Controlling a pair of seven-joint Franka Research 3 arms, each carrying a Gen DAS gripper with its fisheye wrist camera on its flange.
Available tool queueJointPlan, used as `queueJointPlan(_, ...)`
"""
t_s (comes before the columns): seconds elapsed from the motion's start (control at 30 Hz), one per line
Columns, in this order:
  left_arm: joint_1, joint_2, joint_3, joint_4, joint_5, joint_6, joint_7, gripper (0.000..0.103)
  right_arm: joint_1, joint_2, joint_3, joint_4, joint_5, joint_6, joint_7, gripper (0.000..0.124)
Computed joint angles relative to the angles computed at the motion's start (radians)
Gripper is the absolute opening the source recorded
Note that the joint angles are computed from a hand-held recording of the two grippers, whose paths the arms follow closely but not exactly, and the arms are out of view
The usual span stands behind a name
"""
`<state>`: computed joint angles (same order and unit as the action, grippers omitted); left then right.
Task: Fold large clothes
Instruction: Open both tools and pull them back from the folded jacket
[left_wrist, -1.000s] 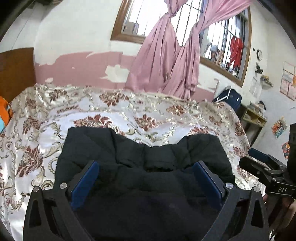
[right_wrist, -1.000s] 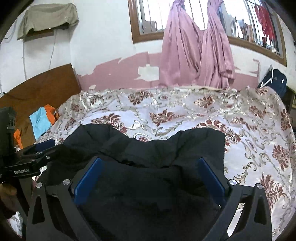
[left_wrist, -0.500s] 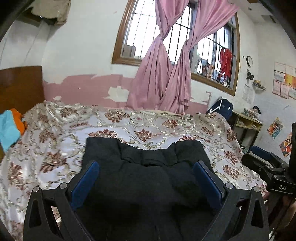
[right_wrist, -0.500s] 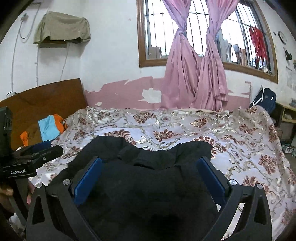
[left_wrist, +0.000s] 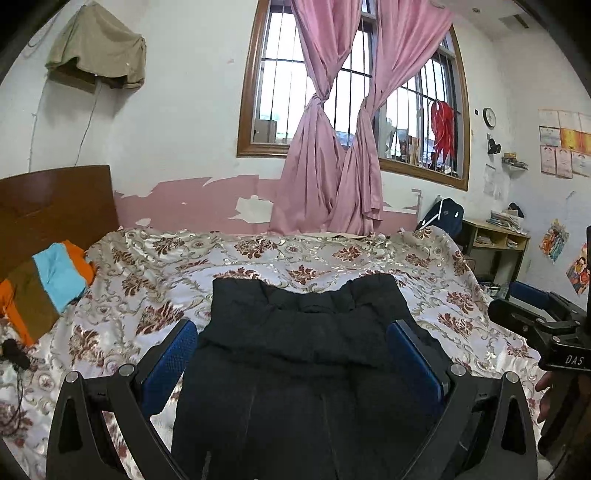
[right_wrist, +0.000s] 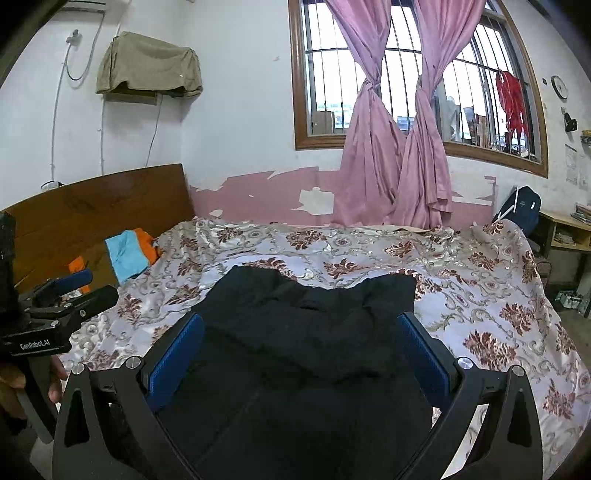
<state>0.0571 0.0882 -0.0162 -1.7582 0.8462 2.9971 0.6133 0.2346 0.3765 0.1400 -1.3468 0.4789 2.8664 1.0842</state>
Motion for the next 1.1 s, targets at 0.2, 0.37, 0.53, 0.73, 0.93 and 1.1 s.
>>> queueJointPlan(0.2,0.018,-0.111,-0.023,-0.144,0.041,0.006,-0.034,0.103,-0.007,-0.162,0.02,-0.245,0.075,0.072,-0.07,0.101)
queueJointPlan(0.37,0.033,-0.198,-0.061,-0.275,-0.046,0.027,0.071,0.103,0.008,-0.288,0.022,-0.433,0.179,0.141,-0.16,0.101)
queueJointPlan(0.53,0.106,-0.27,-0.137,-0.362,0.06,0.045,-0.019,0.103,0.051,-0.368,-0.009,-0.559,0.256,0.195,-0.199,0.102)
queueJointPlan(0.73,0.139,-0.333,-0.179,-0.445,0.135,0.032,-0.091,0.103,0.105,-0.429,-0.053,-0.665,0.334,0.229,-0.262,0.102)
queueJointPlan(0.93,0.127,-0.355,-0.185,-0.489,0.123,-0.007,-0.068,0.103,0.176,-0.456,-0.101,-0.691,0.662,0.239,-0.576,0.102)
queueJointPlan(1.1,0.12,-0.354,-0.179,-0.511,0.081,-0.01,-0.062,0.103,0.19,-0.462,-0.101,-0.686,0.945,0.279,-0.859,0.102)
